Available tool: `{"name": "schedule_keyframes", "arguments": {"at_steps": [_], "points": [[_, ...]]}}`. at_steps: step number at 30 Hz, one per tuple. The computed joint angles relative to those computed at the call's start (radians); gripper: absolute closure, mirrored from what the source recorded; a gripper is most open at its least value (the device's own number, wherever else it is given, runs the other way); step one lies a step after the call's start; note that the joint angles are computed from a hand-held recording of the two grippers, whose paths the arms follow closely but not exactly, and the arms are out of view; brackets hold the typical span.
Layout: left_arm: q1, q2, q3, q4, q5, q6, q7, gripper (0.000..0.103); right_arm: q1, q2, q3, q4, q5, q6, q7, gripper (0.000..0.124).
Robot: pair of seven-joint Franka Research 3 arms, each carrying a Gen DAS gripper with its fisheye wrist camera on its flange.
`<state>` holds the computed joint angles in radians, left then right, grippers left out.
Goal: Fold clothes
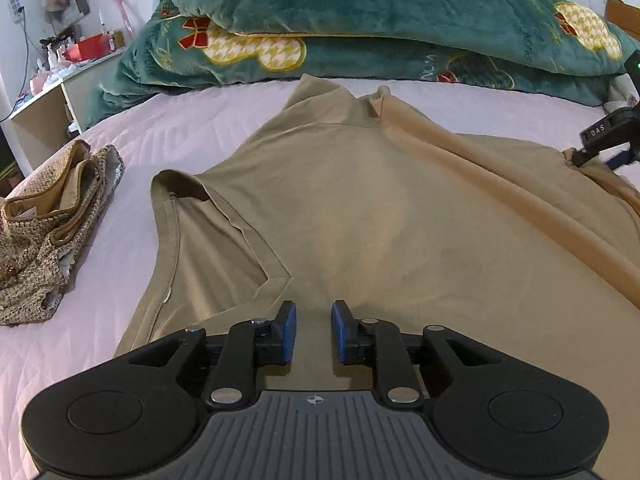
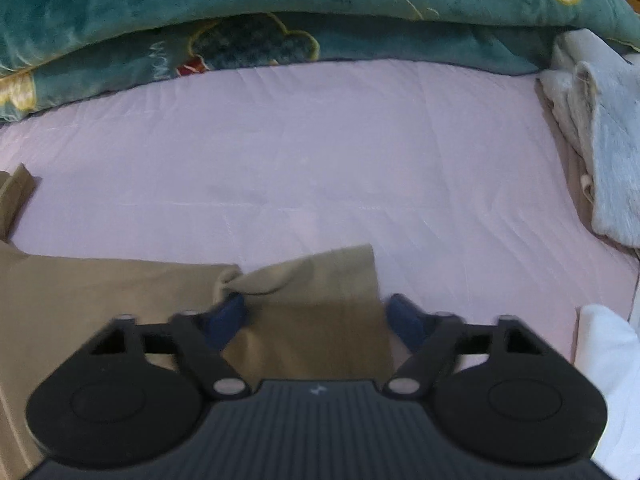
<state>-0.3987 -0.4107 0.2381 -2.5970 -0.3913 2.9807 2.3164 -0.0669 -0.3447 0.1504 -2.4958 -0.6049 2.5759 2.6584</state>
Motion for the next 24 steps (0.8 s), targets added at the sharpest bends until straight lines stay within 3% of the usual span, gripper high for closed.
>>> {"name": "schedule_keyframes", "arguments": {"at_steps": [4,6,8,10,14,16,17,20,21,24], "points": [[-0.009,0.001,0.004,-0.02,0.013,0.059,0.016,0.068,-0.004,-0.007,0.048,0.041,-0.142,-0.161,0.021,0.12],[0.014,0.0,-0.023,-0.044,0.054,0.112,-0.012,0.058,-0.015,-0.035,0.042,0.043,-0.192,-0.215,0.085,0.12],[0.032,0.007,-0.034,-0.053,0.084,0.146,-0.049,0.043,-0.012,-0.061,-0.008,0.028,-0.153,-0.206,0.093,0.12],[0.0,0.01,0.011,-0.043,0.089,0.137,-0.064,0.037,-0.025,-0.071,0.001,0.019,-0.176,-0.219,0.112,0.12],[-0.069,-0.012,0.101,-0.021,0.086,0.07,-0.062,0.036,0.015,0.012,-0.036,0.068,-0.116,-0.241,-0.054,0.116],[-0.106,-0.021,0.142,0.002,0.056,0.032,-0.028,0.036,0.016,-0.021,-0.039,0.042,-0.124,-0.191,-0.021,0.102],[-0.117,-0.022,0.152,0.015,0.035,0.023,-0.011,0.036,0.01,-0.039,-0.031,0.034,-0.134,-0.176,0.009,0.086],[-0.233,-0.021,0.231,0.08,-0.063,0.061,0.098,0.036,-0.027,-0.103,0.073,0.041,-0.298,-0.239,0.186,0.052],[-0.278,0.001,0.256,0.119,-0.091,0.076,0.128,0.036,-0.014,-0.113,0.077,0.05,-0.315,-0.241,0.188,0.045],[-0.428,0.126,0.352,0.294,-0.228,0.068,0.197,0.035,0.061,-0.131,0.025,0.05,-0.24,-0.091,0.12,0.044]]}}
